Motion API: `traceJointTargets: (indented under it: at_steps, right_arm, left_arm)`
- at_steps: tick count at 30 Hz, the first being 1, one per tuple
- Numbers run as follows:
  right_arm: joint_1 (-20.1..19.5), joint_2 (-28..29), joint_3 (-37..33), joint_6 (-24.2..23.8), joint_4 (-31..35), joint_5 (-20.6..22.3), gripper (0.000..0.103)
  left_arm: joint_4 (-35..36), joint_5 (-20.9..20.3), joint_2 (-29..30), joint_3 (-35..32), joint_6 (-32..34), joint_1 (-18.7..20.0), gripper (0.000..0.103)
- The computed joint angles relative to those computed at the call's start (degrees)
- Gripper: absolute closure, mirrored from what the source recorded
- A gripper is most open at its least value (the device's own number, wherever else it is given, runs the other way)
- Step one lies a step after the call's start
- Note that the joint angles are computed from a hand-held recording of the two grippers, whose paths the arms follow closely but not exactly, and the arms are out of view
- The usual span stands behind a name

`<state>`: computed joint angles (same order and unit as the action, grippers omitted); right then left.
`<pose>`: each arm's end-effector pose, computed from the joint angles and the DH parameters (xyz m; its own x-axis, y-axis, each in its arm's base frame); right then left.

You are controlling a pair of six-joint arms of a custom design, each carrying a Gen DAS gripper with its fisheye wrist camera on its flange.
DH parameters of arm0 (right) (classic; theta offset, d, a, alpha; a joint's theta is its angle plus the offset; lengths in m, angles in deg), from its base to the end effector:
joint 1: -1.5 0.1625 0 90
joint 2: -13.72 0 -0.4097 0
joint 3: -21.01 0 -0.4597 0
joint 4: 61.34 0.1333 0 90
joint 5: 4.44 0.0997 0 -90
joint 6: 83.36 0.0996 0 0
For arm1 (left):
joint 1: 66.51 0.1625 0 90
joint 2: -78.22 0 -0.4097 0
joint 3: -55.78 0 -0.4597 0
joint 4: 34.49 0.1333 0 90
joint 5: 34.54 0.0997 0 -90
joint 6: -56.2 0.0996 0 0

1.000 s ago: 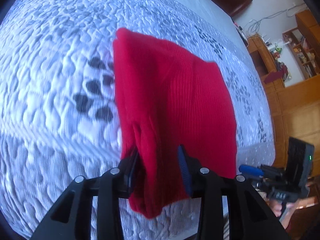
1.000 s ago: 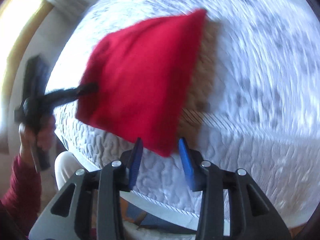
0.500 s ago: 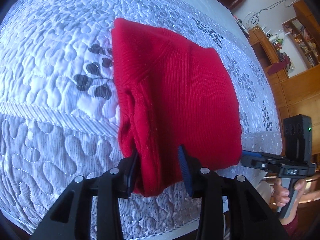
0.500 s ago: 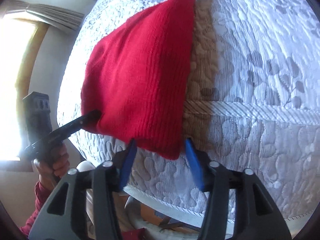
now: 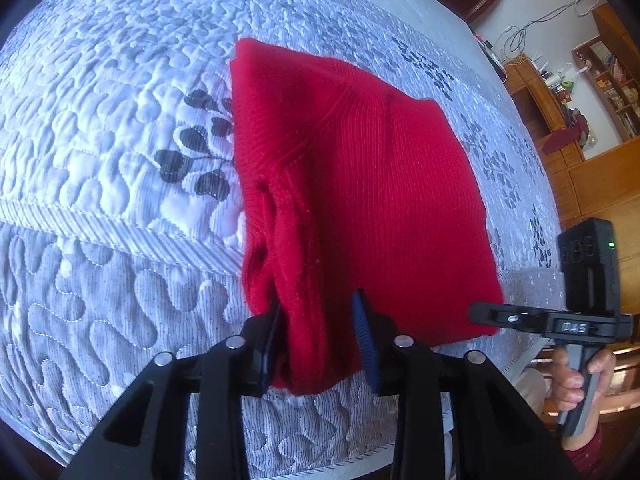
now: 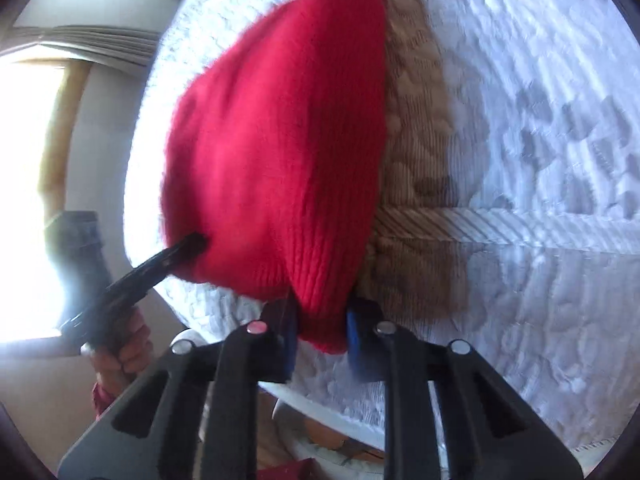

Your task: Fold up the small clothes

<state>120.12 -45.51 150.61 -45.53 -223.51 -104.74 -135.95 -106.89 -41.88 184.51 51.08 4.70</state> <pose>0.3250 -0.3544 -0.0133 -0.9779 0.1698 0.1219 0.1532 0.9790 -0.1344 0.0410 -0.3871 0.3581 -0.9321 0.2072 -0.2972 0.2395 0.9679 -0.0762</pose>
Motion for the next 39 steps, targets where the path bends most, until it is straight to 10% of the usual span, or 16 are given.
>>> traceJointTargets:
  at_steps: [12, 15, 20, 26, 39]
  right_arm:
    - [0.90, 1.65, -1.55, -1.95, 6.91, -5.18, 0.083]
    - [1.99, -0.23, -1.98, -3.03, 10.01, -6.64, 0.068]
    - [2.77, -3.14, -2.95, -4.50, 12.14, -9.18, 0.067]
    - [4.64, -1.38, -7.98, -6.59, 14.32, -17.31, 0.067]
    - [-1.43, -4.02, -4.48, -8.41, 9.93, -15.27, 0.067]
  left_arm:
    - [0.56, 0.04, 0.82, 0.67, 2.21, 1.55, 0.075]
    - [2.44, 0.64, 1.79, -1.38, 3.12, 0.95, 0.073]
    - [-0.66, 6.81, 3.23, -4.30, 5.80, -1.92, 0.062]
    - [-8.12, 6.74, 15.45, -11.60, 9.50, -3.23, 0.062]
    - [-7.32, -2.55, 39.22, -24.73, 25.20, 1.63, 0.064]
